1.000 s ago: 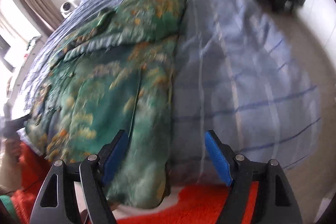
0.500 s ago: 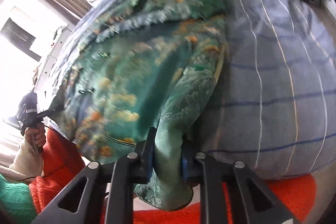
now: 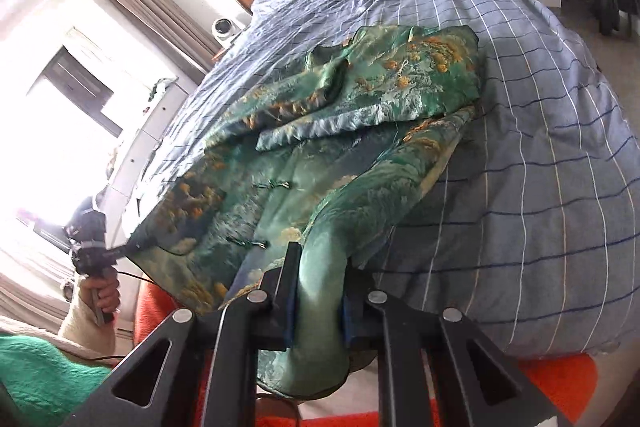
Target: Fold large clothes
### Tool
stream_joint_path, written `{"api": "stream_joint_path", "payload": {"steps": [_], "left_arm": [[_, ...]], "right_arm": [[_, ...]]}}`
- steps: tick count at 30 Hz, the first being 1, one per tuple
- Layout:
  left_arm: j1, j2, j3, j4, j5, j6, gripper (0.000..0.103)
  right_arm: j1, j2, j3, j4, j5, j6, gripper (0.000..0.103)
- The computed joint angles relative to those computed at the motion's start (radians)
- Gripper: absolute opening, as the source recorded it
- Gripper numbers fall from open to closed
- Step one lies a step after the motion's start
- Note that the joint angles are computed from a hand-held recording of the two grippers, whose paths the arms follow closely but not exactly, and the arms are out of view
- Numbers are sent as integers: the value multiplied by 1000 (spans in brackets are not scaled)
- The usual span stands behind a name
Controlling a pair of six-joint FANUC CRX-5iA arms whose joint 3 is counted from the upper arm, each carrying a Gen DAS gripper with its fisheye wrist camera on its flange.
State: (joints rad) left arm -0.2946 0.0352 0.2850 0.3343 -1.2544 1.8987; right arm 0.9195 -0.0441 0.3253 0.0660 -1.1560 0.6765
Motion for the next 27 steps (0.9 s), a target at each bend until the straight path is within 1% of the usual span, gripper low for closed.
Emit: {"api": "stream_joint_path", "payload": {"steps": [2,6,8,10,12,15,16,17,18,20,21,23,24,25,27], "left_arm": [[-4,-9,2,2,-15,13,10],[-16,-55,0,-8,-78,38,10],[-13,-84,4,5,-117,49,10],[-1,-112,19,35,-130,49,9],[15,-118,64,51,-116,30,10],[65,-84,135,92,-46,3,10],[88,-59,156,113,-18,-12,10],[107,-15,201,116,0,-20,10],[113,5,218,107,9,-23,10],[136,117,315,96,32,-13,10],[141,147,335,101,39,-10,10],[151,271,442,96,37,8,10],[155,306,461,100,42,5,11],[153,368,522,82,31,13,11],[142,465,633,34,-6,38,19]], "right_arm": [[-9,-22,-11,-23,3,7,16],[-17,-39,-5,-70,3,6,16],[-5,-67,-12,-82,9,-5,15],[2,-97,-18,-104,41,-12,15],[6,-112,-13,-106,85,-16,15],[-40,-93,24,-129,151,25,15],[-64,-78,41,-140,164,47,15],[-110,-46,73,-162,184,79,15],[-141,-19,100,-179,197,93,15],[-218,58,160,-217,233,109,15],[-251,98,191,-237,242,112,15],[-298,179,250,-249,247,100,15],[-316,220,278,-244,245,85,15],[-344,270,308,-264,242,85,15],[-368,318,307,-265,257,39,15]]}}
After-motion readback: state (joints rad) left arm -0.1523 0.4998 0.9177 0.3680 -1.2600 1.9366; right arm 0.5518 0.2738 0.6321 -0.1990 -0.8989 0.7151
